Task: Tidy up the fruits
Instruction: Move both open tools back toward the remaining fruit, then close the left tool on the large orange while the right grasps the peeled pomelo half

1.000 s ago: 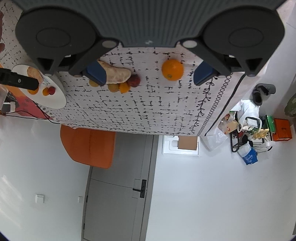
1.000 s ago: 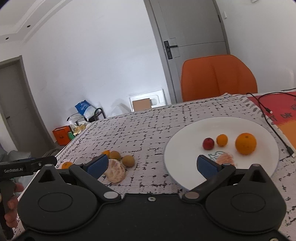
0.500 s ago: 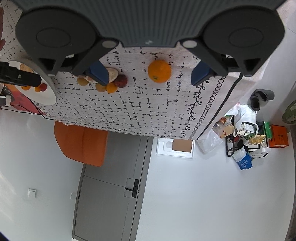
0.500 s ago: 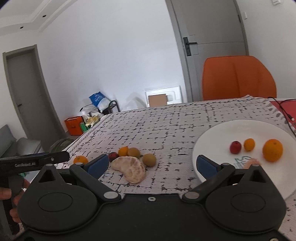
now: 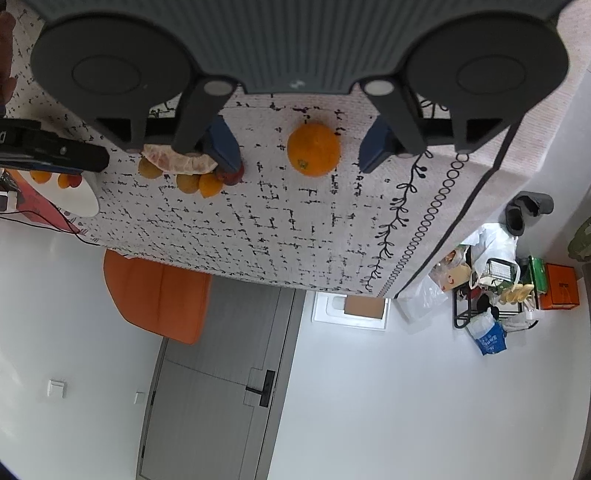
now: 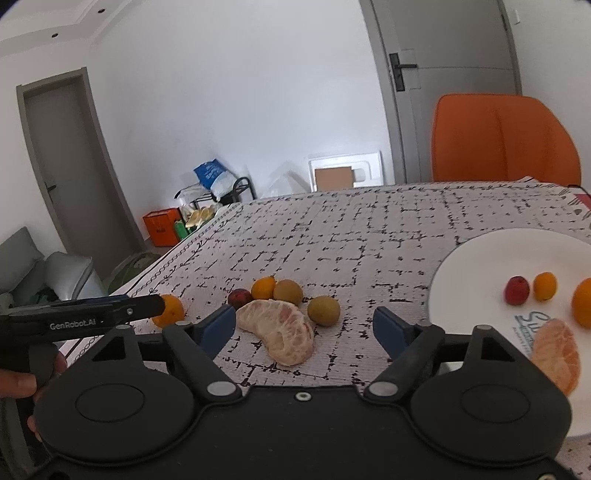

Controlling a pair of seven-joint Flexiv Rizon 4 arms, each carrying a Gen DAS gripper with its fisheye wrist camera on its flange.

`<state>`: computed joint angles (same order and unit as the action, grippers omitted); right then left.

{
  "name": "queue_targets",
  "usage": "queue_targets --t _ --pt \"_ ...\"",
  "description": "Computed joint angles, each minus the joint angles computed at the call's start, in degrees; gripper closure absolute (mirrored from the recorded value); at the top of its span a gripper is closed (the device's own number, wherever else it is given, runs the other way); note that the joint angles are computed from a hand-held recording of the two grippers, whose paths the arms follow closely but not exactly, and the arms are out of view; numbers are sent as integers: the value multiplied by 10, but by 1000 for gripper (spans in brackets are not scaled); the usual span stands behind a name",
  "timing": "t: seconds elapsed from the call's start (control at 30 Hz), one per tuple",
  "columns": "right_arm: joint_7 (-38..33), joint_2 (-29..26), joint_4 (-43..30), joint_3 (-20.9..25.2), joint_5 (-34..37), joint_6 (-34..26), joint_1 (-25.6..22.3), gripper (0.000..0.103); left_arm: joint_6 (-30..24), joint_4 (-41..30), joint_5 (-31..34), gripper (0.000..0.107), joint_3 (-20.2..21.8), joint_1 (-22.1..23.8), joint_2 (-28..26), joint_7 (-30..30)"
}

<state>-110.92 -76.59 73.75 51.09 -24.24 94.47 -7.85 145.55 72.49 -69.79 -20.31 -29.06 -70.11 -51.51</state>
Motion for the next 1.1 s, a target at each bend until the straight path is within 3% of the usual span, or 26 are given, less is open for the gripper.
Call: queue_targets --t 0.4,0.57,0.63,0.83,0.93,1.1 --pt "-60 -3 -36 4 48 -65 24 30 -21 -22 -12 48 -6 8 -14 14" --pt "-79 1 -54 -8 82 -79 42 30 -33 -36 -28 59 -11 11 -19 30" --pt "-88 1 -63 -11 94 -87 48 30 -34 -49 -46 71 -18 11 -22 51" --pt "-108 8 -79 -34 135 -95 68 30 -28 -20 -34 72 -20 15 -9 28" --pt "-123 10 -82 -30 156 -109 68 39 -27 3 -28 72 -16 15 1 11" --pt "-152 24 -68 -35 193 -108 67 42 -22 23 -29 72 -11 10 10 -7"
